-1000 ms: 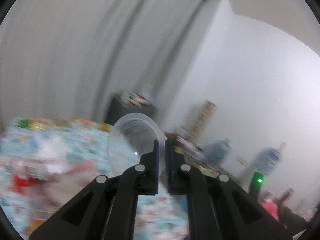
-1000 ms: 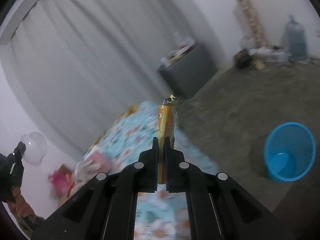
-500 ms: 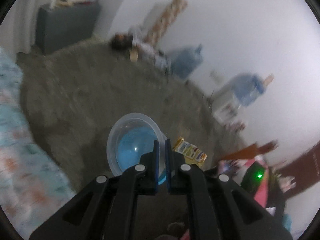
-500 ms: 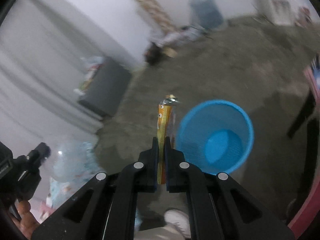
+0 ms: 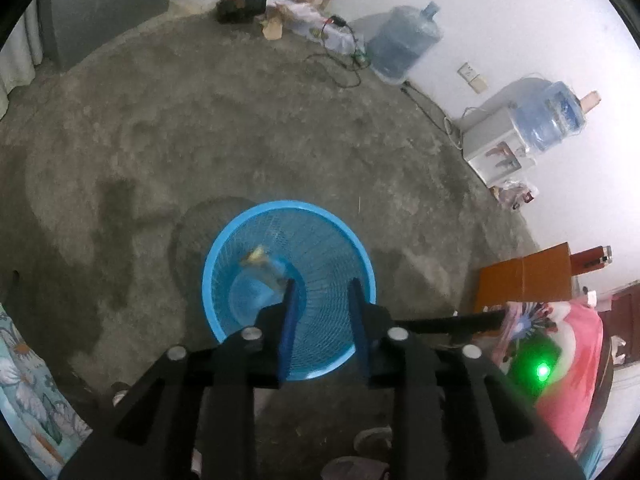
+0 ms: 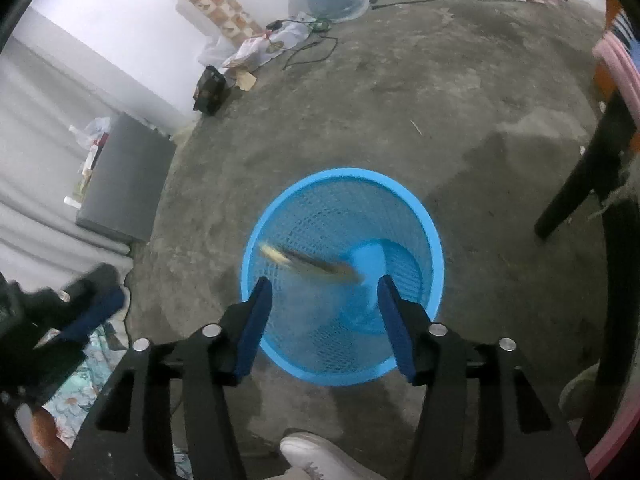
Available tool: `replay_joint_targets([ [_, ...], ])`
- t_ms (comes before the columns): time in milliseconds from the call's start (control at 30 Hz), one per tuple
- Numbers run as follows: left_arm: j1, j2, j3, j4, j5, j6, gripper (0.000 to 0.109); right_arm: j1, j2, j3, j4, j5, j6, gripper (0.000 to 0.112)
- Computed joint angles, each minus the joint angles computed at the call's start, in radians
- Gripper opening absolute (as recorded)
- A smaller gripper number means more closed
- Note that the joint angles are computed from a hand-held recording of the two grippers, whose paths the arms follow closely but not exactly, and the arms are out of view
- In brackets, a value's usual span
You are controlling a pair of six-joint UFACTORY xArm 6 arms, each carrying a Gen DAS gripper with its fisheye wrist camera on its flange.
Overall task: Collect trash
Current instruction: 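Carry both items over the blue wastebasket and open both tools to drop them, then move both tools back over the trash pile on the bed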
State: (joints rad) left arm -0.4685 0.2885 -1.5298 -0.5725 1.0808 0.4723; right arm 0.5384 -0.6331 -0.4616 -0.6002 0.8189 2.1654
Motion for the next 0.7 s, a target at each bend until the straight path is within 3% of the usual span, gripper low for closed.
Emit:
replay_joint_targets([
  [167, 0.017, -0.076, 0.056, -0.011, -0.018, 0.033, 0.027, 0.055, 0.046, -0.082, 0.005, 0.095, -0.013, 0.058],
  [400, 0.070, -0.251, 0.123, 0.006, -0.011, 0.088, 0.032, 0.182, 0.195, -0.380, -0.081, 0.373, -0.121, 0.076],
  [567, 0.170, -0.357, 0.088, 0.055, 0.039, 0.132, 0.032, 0.290, 0.334, -0.641, -0.175, 0.550, -0.212, 0.095],
  [700, 0.304, -0.422, 0.041, 0.097, 0.106, 0.184, 0.038, 0.364, 0.475, -0.860, -0.229, 0.688, -0.305, 0.095],
])
